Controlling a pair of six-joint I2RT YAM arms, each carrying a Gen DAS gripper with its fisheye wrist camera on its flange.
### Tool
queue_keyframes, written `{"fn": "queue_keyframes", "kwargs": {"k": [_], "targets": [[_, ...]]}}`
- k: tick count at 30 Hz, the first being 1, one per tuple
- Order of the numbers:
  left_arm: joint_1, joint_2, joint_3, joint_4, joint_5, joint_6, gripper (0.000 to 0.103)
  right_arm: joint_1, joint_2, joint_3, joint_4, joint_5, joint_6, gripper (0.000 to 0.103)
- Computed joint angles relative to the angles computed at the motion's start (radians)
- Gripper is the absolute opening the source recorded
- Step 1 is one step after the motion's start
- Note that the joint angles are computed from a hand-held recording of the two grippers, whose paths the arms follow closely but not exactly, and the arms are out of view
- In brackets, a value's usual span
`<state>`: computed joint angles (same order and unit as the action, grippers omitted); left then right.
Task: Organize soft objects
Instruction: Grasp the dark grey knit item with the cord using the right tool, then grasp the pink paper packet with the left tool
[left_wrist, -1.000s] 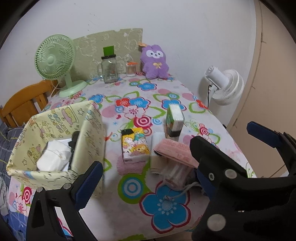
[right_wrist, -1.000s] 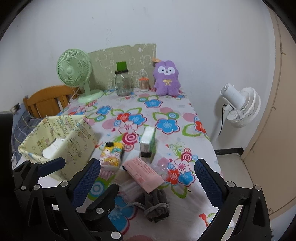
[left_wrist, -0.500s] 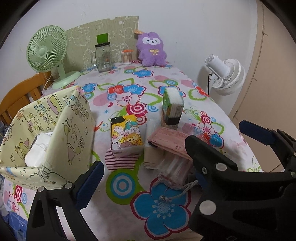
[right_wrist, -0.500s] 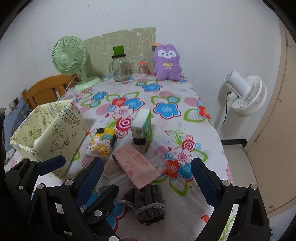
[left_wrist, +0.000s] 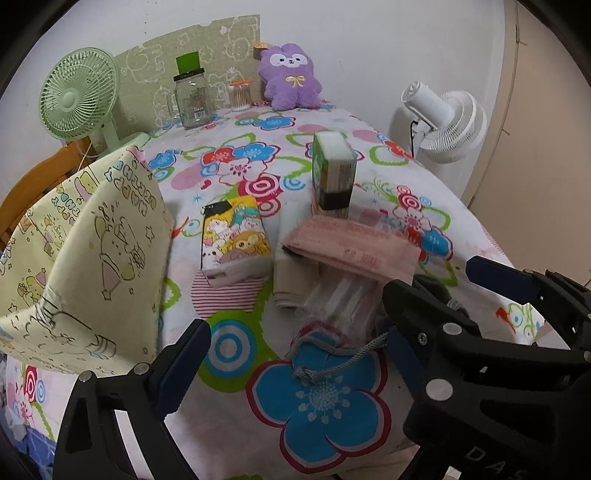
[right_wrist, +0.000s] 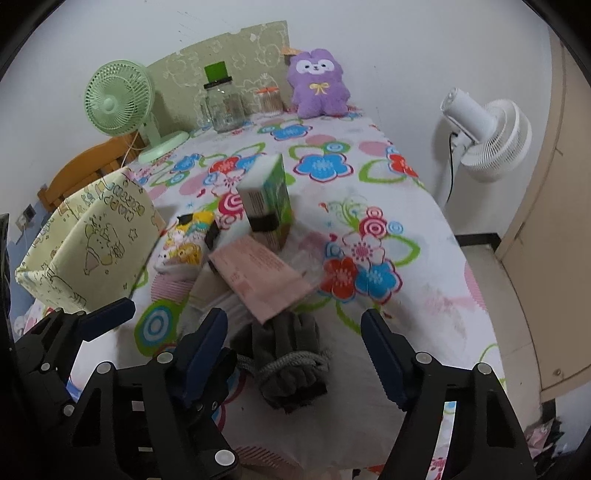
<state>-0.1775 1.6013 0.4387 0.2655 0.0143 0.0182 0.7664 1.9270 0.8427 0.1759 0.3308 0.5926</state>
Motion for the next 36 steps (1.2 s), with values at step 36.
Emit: {"fn": "queue_keyframes", "kwargs": {"k": [36], "targets": [[-0.076, 0.091, 0.118, -0.007, -0.006, -0.034, 0.093, -0.111, -0.054, -0.035, -0.015, -0.036, -0.009, 0.041]]}}
